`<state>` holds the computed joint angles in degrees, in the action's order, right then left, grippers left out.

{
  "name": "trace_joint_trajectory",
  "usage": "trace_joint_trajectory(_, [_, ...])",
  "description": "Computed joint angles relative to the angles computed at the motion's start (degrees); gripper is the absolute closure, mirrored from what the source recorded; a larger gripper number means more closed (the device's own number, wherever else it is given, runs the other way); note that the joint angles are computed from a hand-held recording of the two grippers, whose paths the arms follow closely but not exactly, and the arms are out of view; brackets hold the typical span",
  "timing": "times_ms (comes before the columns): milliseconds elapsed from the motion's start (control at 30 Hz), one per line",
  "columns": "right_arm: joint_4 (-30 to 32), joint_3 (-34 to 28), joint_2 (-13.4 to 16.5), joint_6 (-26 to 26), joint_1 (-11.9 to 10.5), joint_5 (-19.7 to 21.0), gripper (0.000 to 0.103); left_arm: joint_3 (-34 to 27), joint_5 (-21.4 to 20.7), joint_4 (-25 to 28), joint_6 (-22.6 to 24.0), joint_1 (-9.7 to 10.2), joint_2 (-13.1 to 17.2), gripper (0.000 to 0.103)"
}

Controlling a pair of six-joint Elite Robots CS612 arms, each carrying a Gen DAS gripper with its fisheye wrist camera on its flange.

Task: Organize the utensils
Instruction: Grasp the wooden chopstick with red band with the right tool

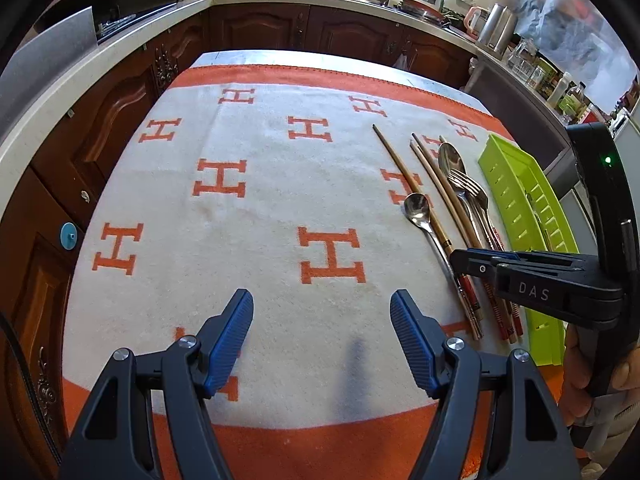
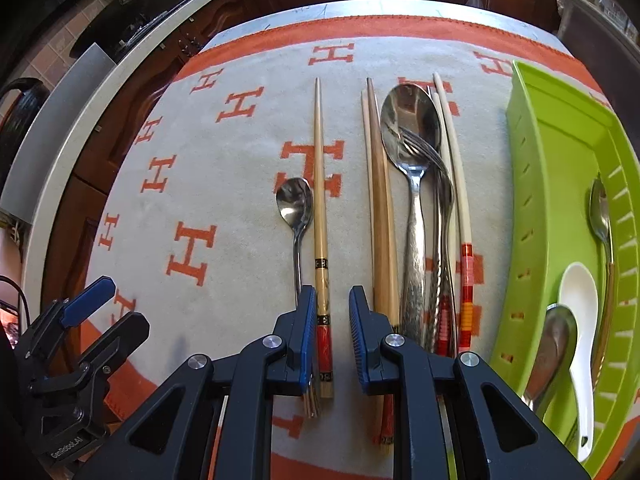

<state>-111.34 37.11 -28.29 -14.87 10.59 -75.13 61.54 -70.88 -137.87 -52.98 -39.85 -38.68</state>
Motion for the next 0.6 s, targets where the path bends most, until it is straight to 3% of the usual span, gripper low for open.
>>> trace_joint_trajectory(233, [-3.5, 0.8, -0.1, -3.5, 1.3, -4.9, 0.086, -0.2, -1.5, -0.8, 0.0, 0.48, 0.5, 0.034])
trace_joint_trajectory(467, [-5.1, 2.0, -0.6, -5.2, 1.7, -5.8, 0.083, -0.4, -2.1, -1.1, 0.2, 0.55, 0.8, 0.034])
trace_joint_trajectory(600, [-7.7, 3.5, -1.1, -5.2, 1.7, -6.3, 0.096, -0.8, -2.0, -1.0, 0.6, 0.42, 0.9, 0.034])
